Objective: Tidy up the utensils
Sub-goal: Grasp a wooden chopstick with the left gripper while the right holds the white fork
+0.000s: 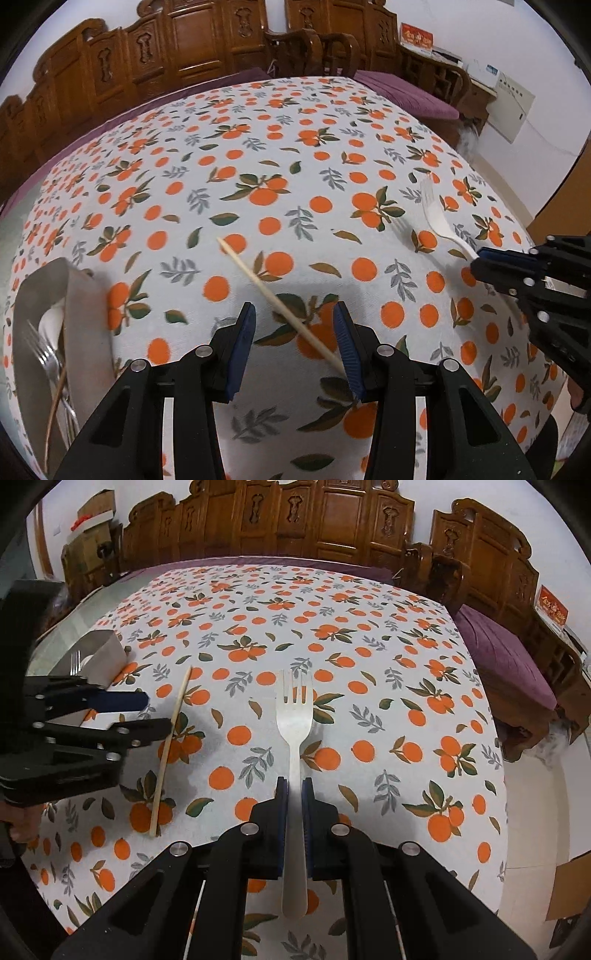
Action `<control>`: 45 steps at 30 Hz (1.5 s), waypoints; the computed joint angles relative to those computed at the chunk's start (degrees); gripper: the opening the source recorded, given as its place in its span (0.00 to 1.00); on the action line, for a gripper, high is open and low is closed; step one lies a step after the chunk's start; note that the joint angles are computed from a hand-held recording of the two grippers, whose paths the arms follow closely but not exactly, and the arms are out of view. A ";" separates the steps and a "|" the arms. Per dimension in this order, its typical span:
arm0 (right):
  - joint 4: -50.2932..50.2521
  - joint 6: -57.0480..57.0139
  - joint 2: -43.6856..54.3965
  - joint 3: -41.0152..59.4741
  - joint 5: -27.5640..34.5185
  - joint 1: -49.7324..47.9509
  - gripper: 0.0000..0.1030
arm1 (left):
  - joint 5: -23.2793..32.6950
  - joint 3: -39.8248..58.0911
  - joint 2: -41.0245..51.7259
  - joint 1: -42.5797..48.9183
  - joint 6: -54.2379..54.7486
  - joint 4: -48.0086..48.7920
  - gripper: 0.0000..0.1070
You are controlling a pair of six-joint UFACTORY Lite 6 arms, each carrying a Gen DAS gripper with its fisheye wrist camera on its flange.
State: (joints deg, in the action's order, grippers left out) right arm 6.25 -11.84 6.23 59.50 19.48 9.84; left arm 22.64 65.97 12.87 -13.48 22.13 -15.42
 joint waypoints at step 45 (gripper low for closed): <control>-13.72 19.10 -16.93 -8.45 4.92 5.63 0.09 | 2.80 -7.84 -9.18 3.58 8.96 -6.26 0.04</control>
